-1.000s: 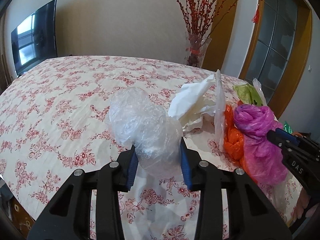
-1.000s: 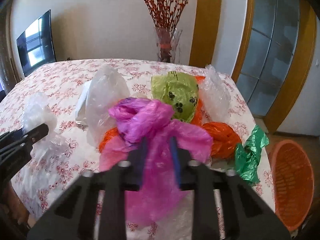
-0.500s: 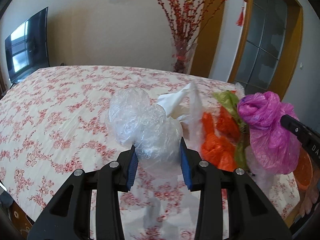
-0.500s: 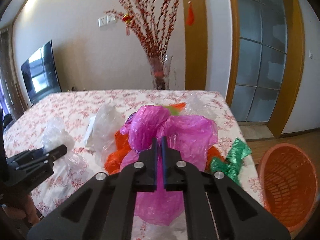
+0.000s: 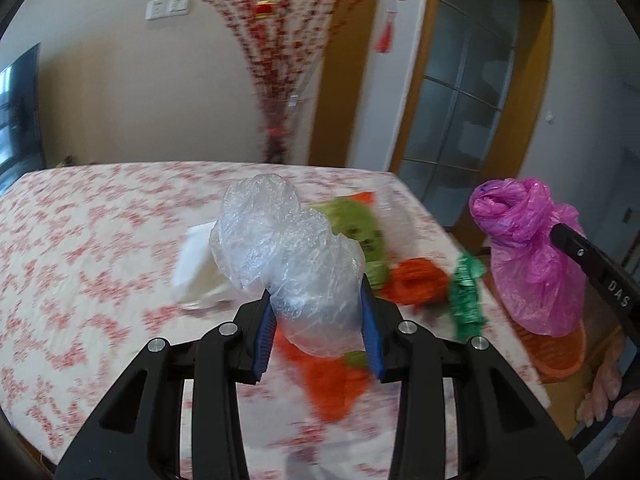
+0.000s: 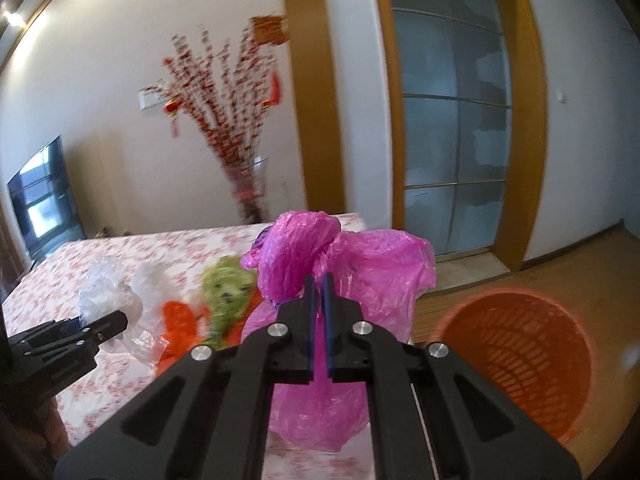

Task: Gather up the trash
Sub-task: 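Carry the clear bag and pink bag in both tools over the orange wastebasket, then open both tools to drop the bags into the orange wastebasket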

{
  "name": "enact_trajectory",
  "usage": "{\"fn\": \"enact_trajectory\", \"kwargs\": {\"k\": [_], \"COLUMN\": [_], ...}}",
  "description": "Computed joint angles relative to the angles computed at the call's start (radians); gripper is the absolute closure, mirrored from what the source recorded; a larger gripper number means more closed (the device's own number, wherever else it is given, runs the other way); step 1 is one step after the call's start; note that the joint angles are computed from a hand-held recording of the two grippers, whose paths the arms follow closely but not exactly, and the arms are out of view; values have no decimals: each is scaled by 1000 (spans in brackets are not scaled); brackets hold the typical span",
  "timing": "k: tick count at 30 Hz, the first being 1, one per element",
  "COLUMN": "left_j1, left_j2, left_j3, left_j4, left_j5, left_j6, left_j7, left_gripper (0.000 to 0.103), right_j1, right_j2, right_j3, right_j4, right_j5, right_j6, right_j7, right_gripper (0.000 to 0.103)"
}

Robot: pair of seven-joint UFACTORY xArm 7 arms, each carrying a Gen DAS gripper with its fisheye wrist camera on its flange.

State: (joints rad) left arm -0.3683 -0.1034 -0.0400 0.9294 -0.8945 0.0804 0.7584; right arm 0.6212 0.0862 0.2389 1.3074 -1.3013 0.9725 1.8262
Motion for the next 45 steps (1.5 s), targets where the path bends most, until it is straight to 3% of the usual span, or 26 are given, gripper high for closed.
{"fn": "enact_trajectory", "kwargs": {"k": [7,14,25,31,35,39,43,45], "left_j1": [-51,-62,-76,-90,-90,-98,-91,-86], "left_j2": [62,161,353,410,409,404,392,378], "left_j3": [-71,-186,-305,-323,-330,-317,-307,-304], "left_j4": [90,195,358,403,389,374,358,341], "left_j5": [-70,-36,239,366,418,477,514,526], "left_j6": [32,64,126,144,143,137,139,132], "left_j7": [73,58,-129,-230,-281,-338,-392,-409], "left_gripper": [65,65,65,63,48,36,32,31], "right_j1": [-48,-146,-300,-387,-441,-472,-485,-482], "right_j2": [-159,-337,-535,-580,-582,-584,-581,-587], "right_j3": [26,75,91,96,103,114,141,156], "right_j4": [-182,-379,-608,-669,-687,-702,-701,-702], "right_j5": [13,78,174,184,181,188,212,223], "right_j6": [92,117,22,-81,-151,-193,-177,-154], "right_j7": [75,132,179,189,198,211,220,214], "right_gripper": [98,98,98,97,93,77,68,59]}}
